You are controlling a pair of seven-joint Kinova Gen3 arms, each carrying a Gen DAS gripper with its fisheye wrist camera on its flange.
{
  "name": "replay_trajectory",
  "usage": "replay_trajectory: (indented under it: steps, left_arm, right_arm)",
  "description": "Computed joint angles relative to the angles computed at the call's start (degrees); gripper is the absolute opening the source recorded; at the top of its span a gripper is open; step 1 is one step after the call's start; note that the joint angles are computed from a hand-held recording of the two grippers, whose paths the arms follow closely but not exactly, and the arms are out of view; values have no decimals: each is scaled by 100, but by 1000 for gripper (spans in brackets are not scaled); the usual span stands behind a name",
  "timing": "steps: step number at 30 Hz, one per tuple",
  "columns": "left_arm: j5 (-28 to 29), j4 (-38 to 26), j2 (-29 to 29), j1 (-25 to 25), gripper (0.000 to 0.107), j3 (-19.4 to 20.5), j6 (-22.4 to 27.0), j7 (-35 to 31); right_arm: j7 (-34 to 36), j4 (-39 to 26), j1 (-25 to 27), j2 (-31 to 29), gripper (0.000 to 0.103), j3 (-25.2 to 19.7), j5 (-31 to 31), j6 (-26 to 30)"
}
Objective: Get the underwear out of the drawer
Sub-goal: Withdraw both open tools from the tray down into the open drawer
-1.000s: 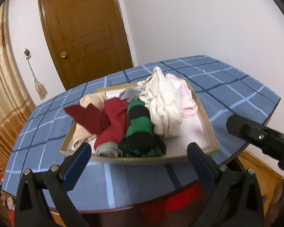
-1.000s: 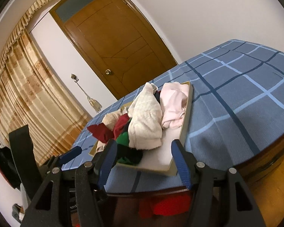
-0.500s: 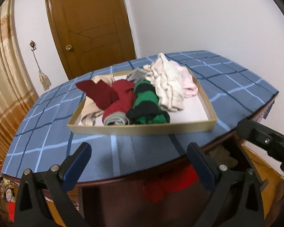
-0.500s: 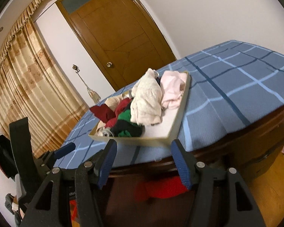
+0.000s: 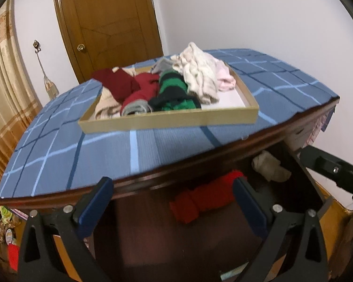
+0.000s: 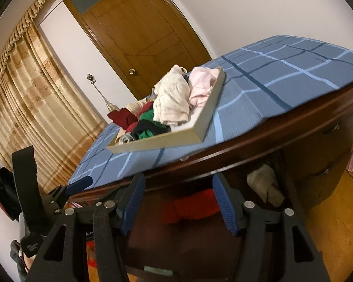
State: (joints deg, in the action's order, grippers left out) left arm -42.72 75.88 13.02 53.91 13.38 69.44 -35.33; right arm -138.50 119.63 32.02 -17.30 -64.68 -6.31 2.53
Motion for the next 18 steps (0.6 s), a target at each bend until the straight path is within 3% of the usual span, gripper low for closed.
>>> replay_trajectory:
  steps: [7, 18]
  left_arm:
    - [342, 421, -174, -124, 102, 98, -132, 19]
    - [1243, 970, -308, -636, 102, 230, -439, -295]
  right_arm:
    - [-67, 345, -369, -105, 62, 245, -113, -36]
    - [-190, 726, -364, -241, 62, 63, -65, 162]
